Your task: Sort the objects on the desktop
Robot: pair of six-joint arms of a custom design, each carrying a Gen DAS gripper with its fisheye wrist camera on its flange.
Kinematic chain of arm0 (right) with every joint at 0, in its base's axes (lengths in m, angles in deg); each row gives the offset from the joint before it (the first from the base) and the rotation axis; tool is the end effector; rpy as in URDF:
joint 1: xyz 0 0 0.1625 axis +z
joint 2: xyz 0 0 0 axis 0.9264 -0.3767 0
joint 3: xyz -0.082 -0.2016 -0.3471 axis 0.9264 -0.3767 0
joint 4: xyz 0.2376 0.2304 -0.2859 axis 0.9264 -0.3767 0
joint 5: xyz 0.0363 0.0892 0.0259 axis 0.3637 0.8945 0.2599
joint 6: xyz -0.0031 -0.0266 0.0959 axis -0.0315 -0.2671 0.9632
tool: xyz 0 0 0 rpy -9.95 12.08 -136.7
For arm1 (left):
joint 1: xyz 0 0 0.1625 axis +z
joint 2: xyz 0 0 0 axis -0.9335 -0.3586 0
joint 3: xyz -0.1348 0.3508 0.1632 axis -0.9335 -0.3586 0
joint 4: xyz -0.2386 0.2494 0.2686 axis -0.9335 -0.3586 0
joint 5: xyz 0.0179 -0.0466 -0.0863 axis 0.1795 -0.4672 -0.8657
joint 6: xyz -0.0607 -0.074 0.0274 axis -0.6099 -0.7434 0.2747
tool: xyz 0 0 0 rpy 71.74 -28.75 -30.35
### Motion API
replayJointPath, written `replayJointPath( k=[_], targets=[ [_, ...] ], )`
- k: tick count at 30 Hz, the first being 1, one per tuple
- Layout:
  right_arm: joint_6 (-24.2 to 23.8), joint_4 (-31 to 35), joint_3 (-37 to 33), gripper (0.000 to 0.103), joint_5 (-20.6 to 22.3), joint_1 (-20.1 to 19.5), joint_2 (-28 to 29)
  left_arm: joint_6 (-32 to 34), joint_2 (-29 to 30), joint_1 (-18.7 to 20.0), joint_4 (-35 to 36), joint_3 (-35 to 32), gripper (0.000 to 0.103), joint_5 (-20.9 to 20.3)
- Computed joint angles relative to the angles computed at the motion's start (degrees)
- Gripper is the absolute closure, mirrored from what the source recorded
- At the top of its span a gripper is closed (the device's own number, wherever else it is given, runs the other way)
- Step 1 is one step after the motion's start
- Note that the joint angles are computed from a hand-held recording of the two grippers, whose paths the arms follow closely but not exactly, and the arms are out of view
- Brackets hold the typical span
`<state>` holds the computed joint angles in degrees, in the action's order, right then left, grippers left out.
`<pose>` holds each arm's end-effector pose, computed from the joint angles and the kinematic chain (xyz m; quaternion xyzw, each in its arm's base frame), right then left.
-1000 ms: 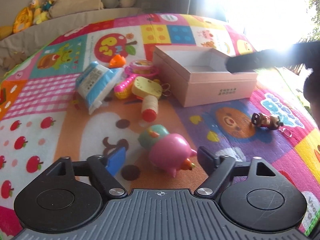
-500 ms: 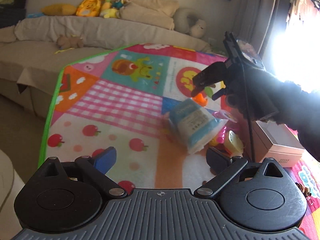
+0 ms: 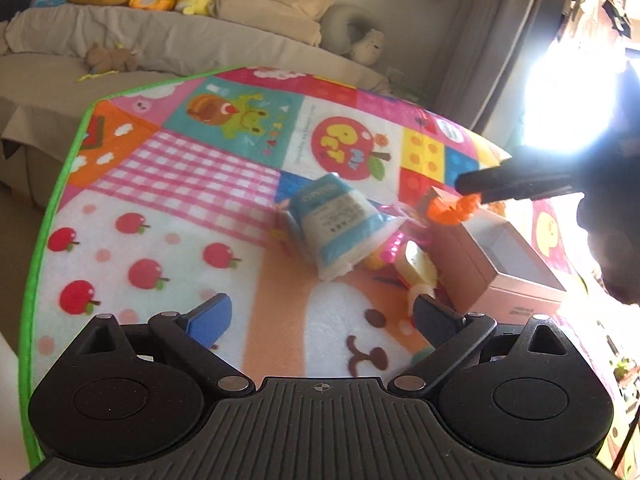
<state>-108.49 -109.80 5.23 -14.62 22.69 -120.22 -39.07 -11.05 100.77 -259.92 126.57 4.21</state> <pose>0.1222 -0.7115 0.3359 0.3317 -0.9038 0.2067 0.1743 -0.3545 -0.4789 -0.0113 0.0659 0.8468 -0.4848 0.2089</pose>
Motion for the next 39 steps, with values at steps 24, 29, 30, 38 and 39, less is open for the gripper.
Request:
replayJointPath(
  k=[24, 29, 30, 38, 39],
  targets=[
    [-18.78, -17.48, 36.08, 0.036, 11.54, -22.03, -31.55, -7.83, 10.54, -1.11, 35.27, -18.27, 0.041, -1.57],
    [-23.62, -20.64, 38.21, 0.025, 12.39, -21.50, -31.17, -2.80, 9.88, -2.50, 31.93, -15.96, 0.041, -5.63],
    [-24.26, -22.05, 38.58, 0.024, 12.31, -21.35, -30.75, -1.88, 9.68, -2.74, 31.23, -15.44, 0.041, -6.55],
    [-26.79, -26.32, 38.57, 0.029, 8.78, -19.88, -26.88, -6.25, 9.58, -2.69, 34.47, -16.11, 0.021, -6.13],
    [-26.46, -26.27, 38.47, 0.034, 8.60, -19.83, -26.71, -6.48, 9.72, -2.56, 34.53, -16.39, 0.023, -6.01]
  ],
)
